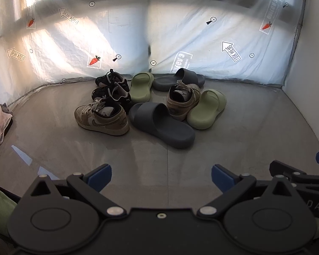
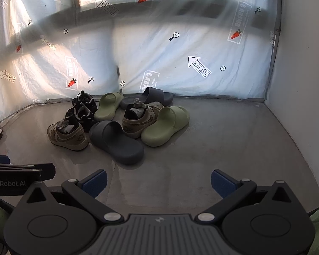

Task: Organize scattered shoes
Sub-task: 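Move both tools toward the shoe pile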

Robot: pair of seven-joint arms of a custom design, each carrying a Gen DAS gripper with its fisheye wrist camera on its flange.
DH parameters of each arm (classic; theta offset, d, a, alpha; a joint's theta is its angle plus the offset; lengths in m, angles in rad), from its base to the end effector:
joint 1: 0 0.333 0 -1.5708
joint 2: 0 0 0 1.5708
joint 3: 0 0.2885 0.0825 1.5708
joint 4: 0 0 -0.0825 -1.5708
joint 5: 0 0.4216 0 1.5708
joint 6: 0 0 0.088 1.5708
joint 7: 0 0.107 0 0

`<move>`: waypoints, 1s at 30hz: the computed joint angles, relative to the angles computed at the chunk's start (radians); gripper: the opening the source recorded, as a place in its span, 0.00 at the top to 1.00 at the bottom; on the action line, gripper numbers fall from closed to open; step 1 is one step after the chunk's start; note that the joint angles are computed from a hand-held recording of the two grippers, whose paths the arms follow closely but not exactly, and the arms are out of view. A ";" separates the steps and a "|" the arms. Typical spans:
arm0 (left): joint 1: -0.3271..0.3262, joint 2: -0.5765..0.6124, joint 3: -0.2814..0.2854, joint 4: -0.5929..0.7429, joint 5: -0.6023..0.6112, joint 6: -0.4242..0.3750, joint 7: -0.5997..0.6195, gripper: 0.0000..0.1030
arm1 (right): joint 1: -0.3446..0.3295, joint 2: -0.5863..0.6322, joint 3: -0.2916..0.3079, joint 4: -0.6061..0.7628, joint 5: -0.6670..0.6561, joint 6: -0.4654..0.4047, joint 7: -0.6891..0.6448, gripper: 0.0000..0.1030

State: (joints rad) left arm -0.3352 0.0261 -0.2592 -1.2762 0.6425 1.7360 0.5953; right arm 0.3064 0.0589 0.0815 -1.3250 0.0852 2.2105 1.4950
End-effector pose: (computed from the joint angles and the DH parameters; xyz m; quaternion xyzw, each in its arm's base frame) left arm 0.5245 -0.2851 0.7682 -0.7779 0.5056 -0.2043 0.3123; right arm 0.5889 0.2414 0.7681 -0.7726 0.4899 -0.2009 0.3502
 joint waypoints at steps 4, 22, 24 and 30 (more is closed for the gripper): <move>-0.025 0.062 -0.003 0.069 0.032 -0.032 -0.016 0.01 | -0.016 0.008 -0.008 0.010 0.039 -0.013 -0.040 0.00; -0.029 0.111 0.071 0.101 -0.027 0.002 0.032 0.07 | -0.047 0.199 -0.002 0.162 0.193 0.065 -0.108 0.00; 0.003 0.087 0.076 0.058 -0.058 0.042 0.058 0.08 | -0.014 0.216 -0.012 0.154 0.094 0.149 -0.080 0.00; 0.096 0.019 0.090 -0.079 -0.119 0.181 0.147 0.13 | 0.027 0.339 -0.020 0.286 0.003 0.150 0.075 0.00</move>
State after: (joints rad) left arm -0.2394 0.0454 -0.1696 -1.3550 0.5235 1.9170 0.7427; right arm 0.3337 0.3983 0.0617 -1.0390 0.0886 2.3600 1.5698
